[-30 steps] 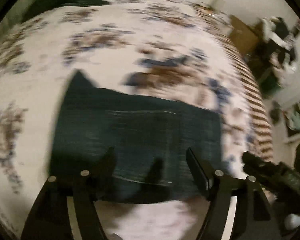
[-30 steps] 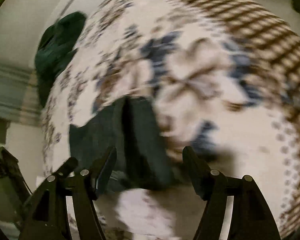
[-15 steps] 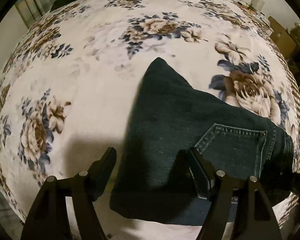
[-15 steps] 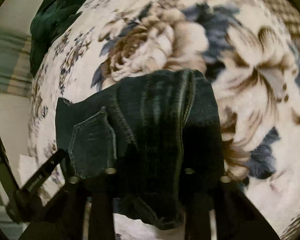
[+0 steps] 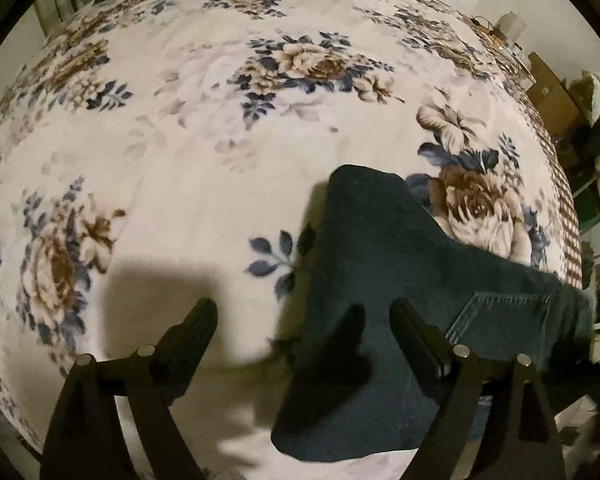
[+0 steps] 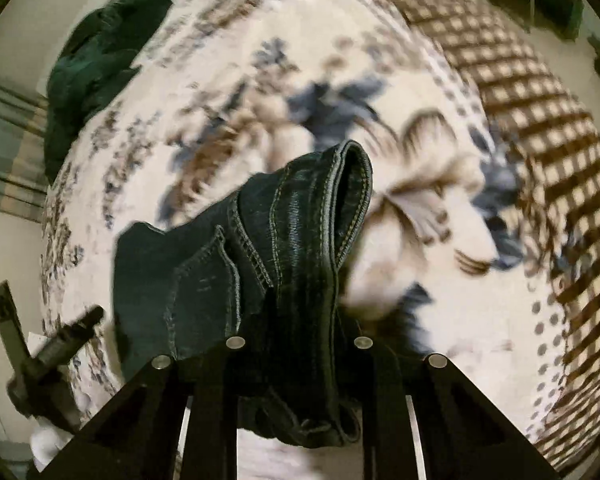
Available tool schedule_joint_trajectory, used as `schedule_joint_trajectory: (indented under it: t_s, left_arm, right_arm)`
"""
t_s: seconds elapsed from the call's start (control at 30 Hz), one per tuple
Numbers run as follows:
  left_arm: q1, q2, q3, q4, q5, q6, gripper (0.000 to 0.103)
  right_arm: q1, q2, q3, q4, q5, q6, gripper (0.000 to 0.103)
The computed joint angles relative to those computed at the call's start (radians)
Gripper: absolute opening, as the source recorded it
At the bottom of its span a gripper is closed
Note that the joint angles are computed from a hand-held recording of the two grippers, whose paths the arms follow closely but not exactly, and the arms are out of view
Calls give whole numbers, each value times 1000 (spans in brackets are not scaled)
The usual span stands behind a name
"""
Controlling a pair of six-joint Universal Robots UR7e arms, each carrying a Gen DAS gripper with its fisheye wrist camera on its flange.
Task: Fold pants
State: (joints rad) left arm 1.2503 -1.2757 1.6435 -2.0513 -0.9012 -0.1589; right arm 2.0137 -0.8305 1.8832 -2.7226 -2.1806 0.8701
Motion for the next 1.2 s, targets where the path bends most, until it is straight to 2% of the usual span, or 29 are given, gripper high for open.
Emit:
schedule_joint_trajectory:
  t_s: [0.07, 0.13, 0.2, 0.27, 0.33, 0.4, 0.5, 0.67, 0.83, 0.9, 0.97, 1.03, 1.07, 1.1, 1.2]
  left_arm:
    - [14, 20, -20, 3, -29, 2, 88]
    - [35, 48, -41, 14, -56, 18, 88]
    - [61, 76, -67, 49, -88, 14, 88]
    - [91, 91, -88, 71, -155, 1, 88]
    - [114, 95, -99, 86, -210, -15, 88]
    - [129, 89, -102, 86, -255, -25, 88]
    - [141, 68, -87, 86, -315, -23, 88]
    - [174, 51, -61, 73, -441, -8, 88]
    - [206, 77, -62, 52, -486, -16, 88]
    - [210, 85, -69, 49, -494, -18, 88]
    - [212, 84, -62, 30, -502, -11, 88]
    - [215, 71, -41, -6, -514, 1, 88]
    - [214, 59, -22, -38, -521, 7, 82]
    - [215, 48, -9, -62, -531, 17, 61]
    - [213, 32, 3, -83, -540, 38, 42]
  right_arm:
    - [-28, -2, 35, -46, 22, -14, 22]
    - [-50, 3, 53, -76, 28, -20, 31]
    - [-81, -12, 96, -141, 66, -2, 52]
    - [-102, -28, 145, -226, 107, 28, 66]
    - [-112, -42, 214, -366, 149, 46, 71]
    - [-108, -45, 266, -466, 168, 68, 81]
    - [-117, -21, 333, -602, 231, 103, 86]
    - [-165, 92, 345, -783, 326, 105, 90]
    - [-205, 198, 268, -905, 378, 42, 93]
    - [-209, 215, 240, -916, 396, 20, 93]
    - [-206, 217, 213, -855, 372, 20, 92]
    - [-209, 233, 204, -855, 360, 29, 90]
    - [-206, 237, 202, -860, 352, 34, 87]
    - [-199, 236, 198, -849, 341, 36, 79]
    - [-181, 238, 192, -854, 337, 41, 59]
